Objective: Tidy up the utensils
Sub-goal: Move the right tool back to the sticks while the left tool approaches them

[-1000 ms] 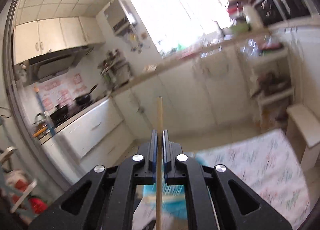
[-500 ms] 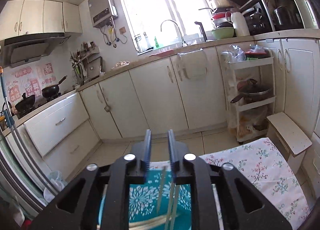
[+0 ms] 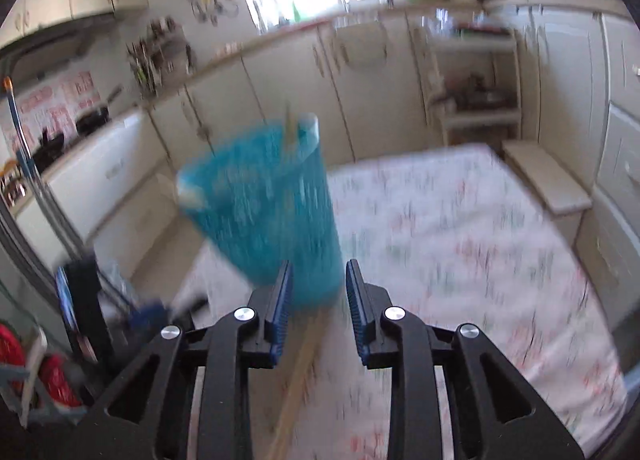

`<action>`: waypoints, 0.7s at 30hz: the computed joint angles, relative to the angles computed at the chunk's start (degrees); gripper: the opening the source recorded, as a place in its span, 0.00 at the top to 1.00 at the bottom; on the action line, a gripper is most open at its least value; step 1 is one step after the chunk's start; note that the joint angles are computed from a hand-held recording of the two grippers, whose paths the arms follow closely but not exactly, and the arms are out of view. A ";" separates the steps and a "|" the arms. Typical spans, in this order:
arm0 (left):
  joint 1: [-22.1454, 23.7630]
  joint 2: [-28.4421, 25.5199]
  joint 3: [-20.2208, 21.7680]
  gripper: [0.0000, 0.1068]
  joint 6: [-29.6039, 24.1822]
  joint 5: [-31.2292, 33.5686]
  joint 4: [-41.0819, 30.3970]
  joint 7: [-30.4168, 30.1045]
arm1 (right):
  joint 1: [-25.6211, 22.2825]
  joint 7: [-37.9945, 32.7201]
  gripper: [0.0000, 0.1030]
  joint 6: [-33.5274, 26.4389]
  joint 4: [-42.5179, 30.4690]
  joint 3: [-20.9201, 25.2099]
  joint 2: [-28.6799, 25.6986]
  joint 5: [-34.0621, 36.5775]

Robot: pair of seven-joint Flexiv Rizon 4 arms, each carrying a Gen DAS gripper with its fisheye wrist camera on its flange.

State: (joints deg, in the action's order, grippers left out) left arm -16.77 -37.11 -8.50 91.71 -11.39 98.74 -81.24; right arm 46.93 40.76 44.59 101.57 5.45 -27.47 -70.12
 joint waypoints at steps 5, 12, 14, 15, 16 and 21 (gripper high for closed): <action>0.28 -0.04 -0.18 0.22 -0.06 -0.09 0.01 -0.18 | -0.82 -6.15 0.81 5.03 -3.27 0.03 -4.87 5.71; 0.89 -0.10 -0.96 0.22 0.07 -0.11 0.10 0.11 | 0.84 -14.02 0.83 4.18 -6.83 -1.36 -8.31 13.53; 1.13 -0.10 -1.26 0.22 0.17 -0.19 0.20 0.21 | 1.81 -15.56 0.83 2.95 -7.51 -2.05 -8.61 14.29; 1.06 -0.10 -1.22 0.22 0.15 -0.22 0.18 0.18 | 2.12 -16.75 0.83 2.15 -8.03 -2.09 -8.85 15.05; 1.05 -0.10 -1.24 0.22 0.12 -0.23 0.17 0.21 | 2.51 -17.60 0.87 1.11 -8.51 -2.18 -9.10 15.77; 2.73 -0.20 -3.64 0.22 0.11 -0.05 0.44 1.72 | 2.77 -19.65 0.92 1.91 -5.75 -1.92 -7.29 16.69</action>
State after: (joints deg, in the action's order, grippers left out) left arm -14.04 -37.31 -12.14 91.81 -11.44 99.18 -79.52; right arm 49.69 21.11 46.49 95.82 3.54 -34.76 -53.43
